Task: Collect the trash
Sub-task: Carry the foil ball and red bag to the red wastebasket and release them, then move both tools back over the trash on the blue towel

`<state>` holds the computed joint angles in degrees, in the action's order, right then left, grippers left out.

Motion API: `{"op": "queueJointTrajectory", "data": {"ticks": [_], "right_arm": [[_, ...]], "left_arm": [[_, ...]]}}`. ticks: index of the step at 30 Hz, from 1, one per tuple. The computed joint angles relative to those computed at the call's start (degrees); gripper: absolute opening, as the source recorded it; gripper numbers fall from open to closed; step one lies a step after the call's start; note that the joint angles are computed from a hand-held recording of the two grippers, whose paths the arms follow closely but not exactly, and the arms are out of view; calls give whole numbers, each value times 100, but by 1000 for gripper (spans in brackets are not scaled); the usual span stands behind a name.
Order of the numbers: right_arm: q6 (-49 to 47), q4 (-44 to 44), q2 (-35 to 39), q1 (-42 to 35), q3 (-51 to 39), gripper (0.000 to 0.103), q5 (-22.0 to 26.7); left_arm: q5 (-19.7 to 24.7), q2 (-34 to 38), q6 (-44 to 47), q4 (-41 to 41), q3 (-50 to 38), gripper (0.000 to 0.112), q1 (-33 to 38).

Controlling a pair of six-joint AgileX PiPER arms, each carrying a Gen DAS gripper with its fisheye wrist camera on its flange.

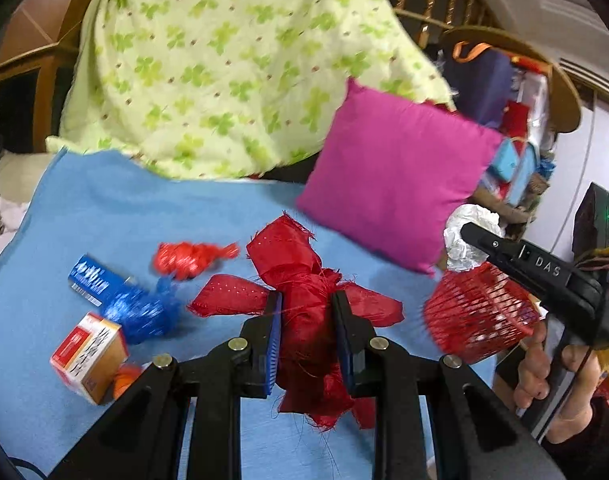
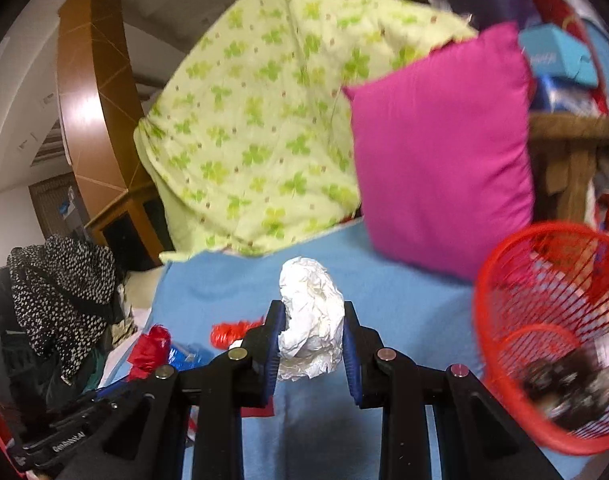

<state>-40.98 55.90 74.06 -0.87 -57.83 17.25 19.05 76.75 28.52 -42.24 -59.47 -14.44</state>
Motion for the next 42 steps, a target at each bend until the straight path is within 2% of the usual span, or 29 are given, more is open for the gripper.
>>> {"op": "queueJointTrajectory", "data": {"ticks": [2,7,12,16,18,21,25,29,31,32,33,34,36,37,38,39,42], "right_arm": [[-248,140,-280,-207,134,29,-34],[-996,764,-912,-1189,430,29,233],[-1807,1694,-1137,-2705,530,29,954],[-2033,2147,-912,-3949,422,29,1718],[-2068,2271,-747,-4446,338,29,2035],[-1974,2341,-443,-4957,147,30,2429],[-1680,2108,-63,-5153,-123,31,2569],[-1240,1818,337,-5302,-391,32,2937],[-1198,1794,441,-5355,-424,32,3101],[-1169,1787,496,-5354,-450,34,3161],[-1143,1775,538,-5350,-472,35,3225],[-1126,1759,567,-5339,-490,35,3289],[-1127,1768,586,-5299,-484,37,3317],[-1145,1830,595,-5304,-470,41,3352],[-1155,1873,575,-5301,-433,56,3357],[-1180,1954,562,-5310,-398,65,3360],[-1389,2241,399,-5260,-232,67,3216]], "left_arm": [[21,-35,87,-213,-108,26,-147],[39,149,-420,99,-780,26,-721],[78,656,-1549,1170,-1943,26,-1523],[313,1297,-2790,2547,-3052,27,-2133],[575,1743,-3390,3214,-3705,27,-2402],[1096,2448,-3648,3472,-4688,27,-2671],[1775,3313,-3936,3873,-5858,28,-3001],[2457,3981,-4193,4321,-6769,31,-3257],[2652,4149,-4211,4406,-6974,33,-3306],[2732,4179,-4173,4363,-7002,45,-3299],[2781,4181,-4141,4300,-6987,63,-3276],[2696,4094,-4179,4304,-6807,66,-3255],[2393,3808,-4263,4372,-6275,67,-3204],[2325,3703,-4203,4313,-6095,67,-3161],[2196,3525,-4203,4320,-5791,67,-3105],[2088,3371,-4238,4366,-5534,67,-3060],[1722,2802,-4247,4424,-4607,67,-2821]]}}
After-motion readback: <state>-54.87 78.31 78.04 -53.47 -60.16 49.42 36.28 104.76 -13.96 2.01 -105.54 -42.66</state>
